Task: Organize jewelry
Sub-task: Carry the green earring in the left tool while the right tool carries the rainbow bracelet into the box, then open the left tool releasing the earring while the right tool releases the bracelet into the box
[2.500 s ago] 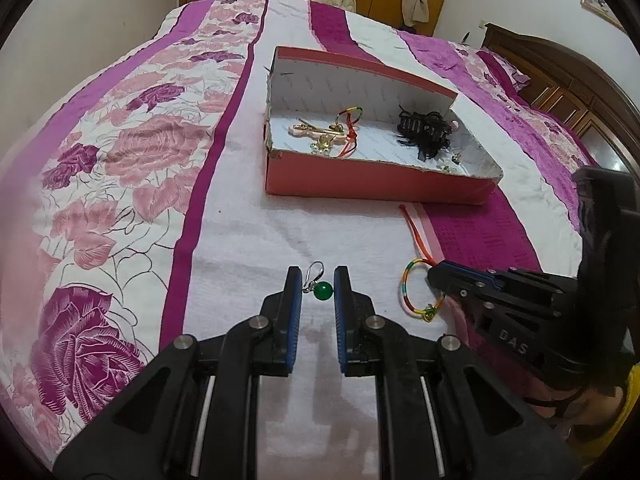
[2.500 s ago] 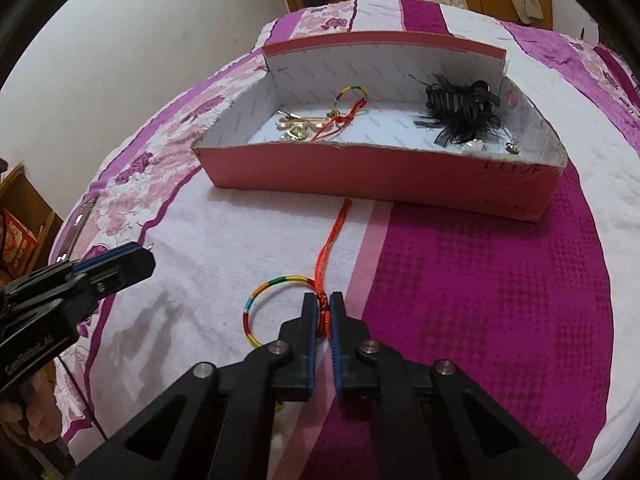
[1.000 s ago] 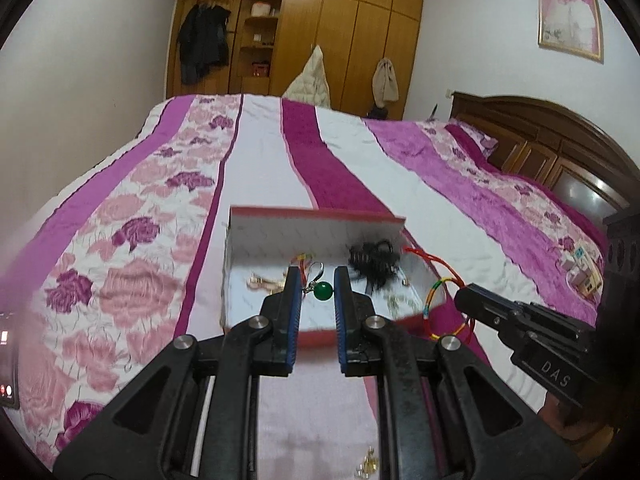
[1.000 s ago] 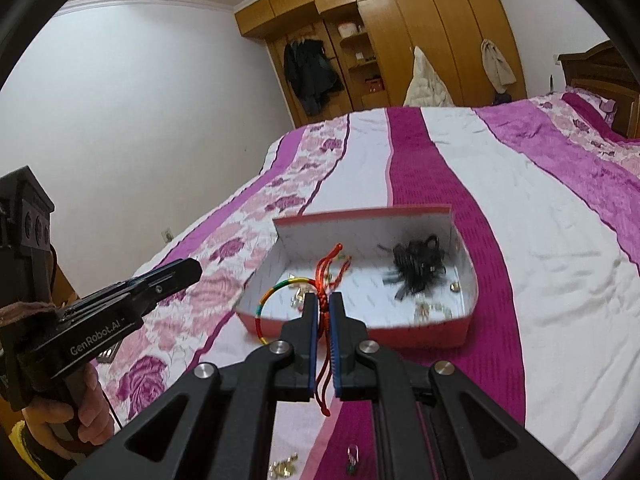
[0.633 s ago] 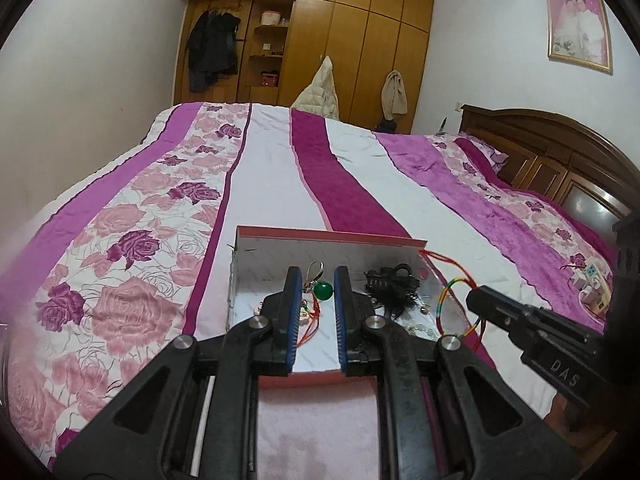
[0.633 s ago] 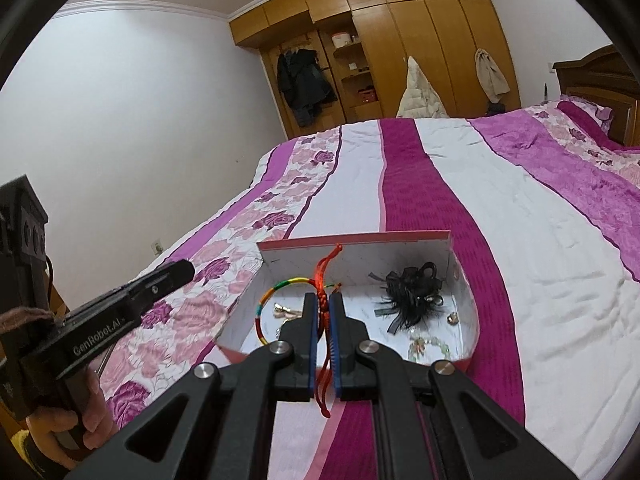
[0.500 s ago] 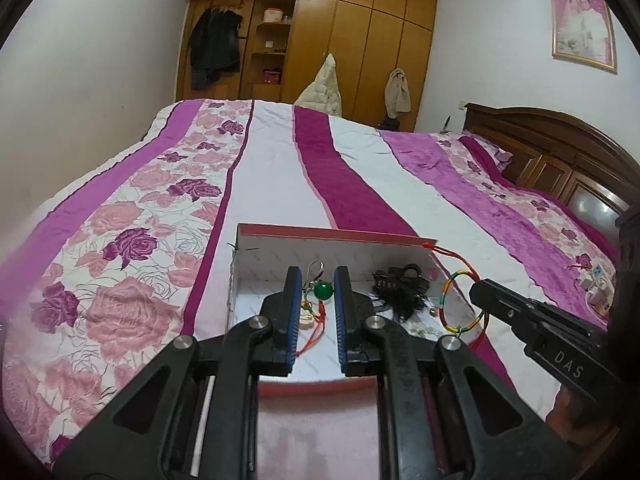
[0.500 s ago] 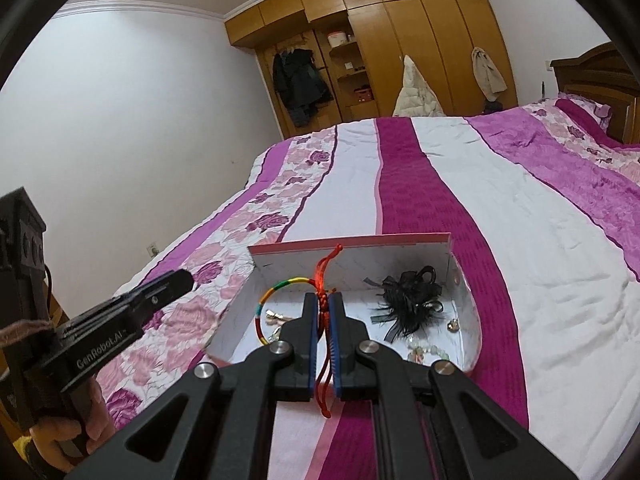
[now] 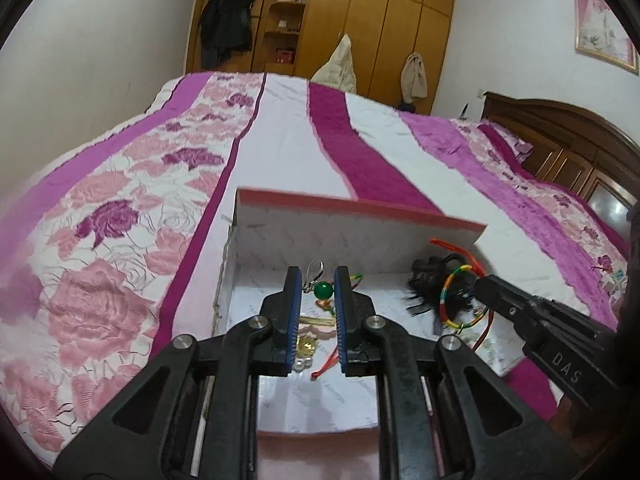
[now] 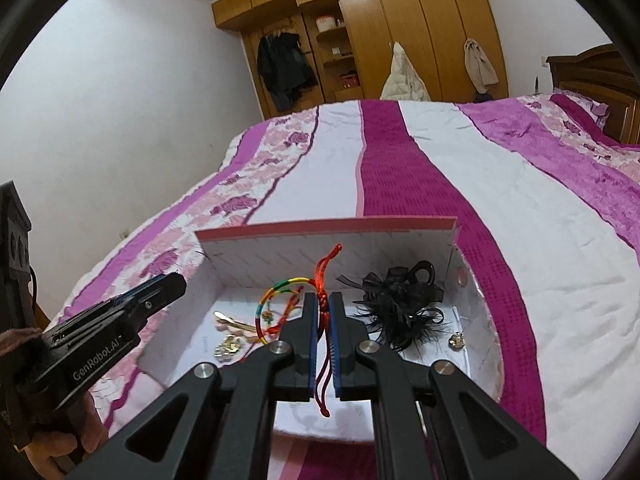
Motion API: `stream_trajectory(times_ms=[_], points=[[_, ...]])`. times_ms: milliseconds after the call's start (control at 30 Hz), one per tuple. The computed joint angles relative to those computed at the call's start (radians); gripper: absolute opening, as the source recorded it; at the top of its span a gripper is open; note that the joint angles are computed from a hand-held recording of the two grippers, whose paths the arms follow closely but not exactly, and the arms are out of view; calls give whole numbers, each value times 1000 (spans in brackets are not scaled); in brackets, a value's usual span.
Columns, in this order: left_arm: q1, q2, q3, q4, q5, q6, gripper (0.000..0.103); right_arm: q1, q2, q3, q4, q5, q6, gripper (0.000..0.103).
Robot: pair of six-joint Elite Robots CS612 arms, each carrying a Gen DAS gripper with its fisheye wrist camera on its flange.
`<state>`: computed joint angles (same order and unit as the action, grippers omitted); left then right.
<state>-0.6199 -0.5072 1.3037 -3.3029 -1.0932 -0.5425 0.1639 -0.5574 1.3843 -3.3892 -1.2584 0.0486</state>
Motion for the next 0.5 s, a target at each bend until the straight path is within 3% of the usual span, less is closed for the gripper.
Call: stream_trajectory(times_ms=[267,500], points=[[14,24,-32,86,-37,-43,8,5,41,-66,85,-21,-28,8],[9,28,-43,112,-19,-28,9,3,56,-93,132,-17,-26,9]])
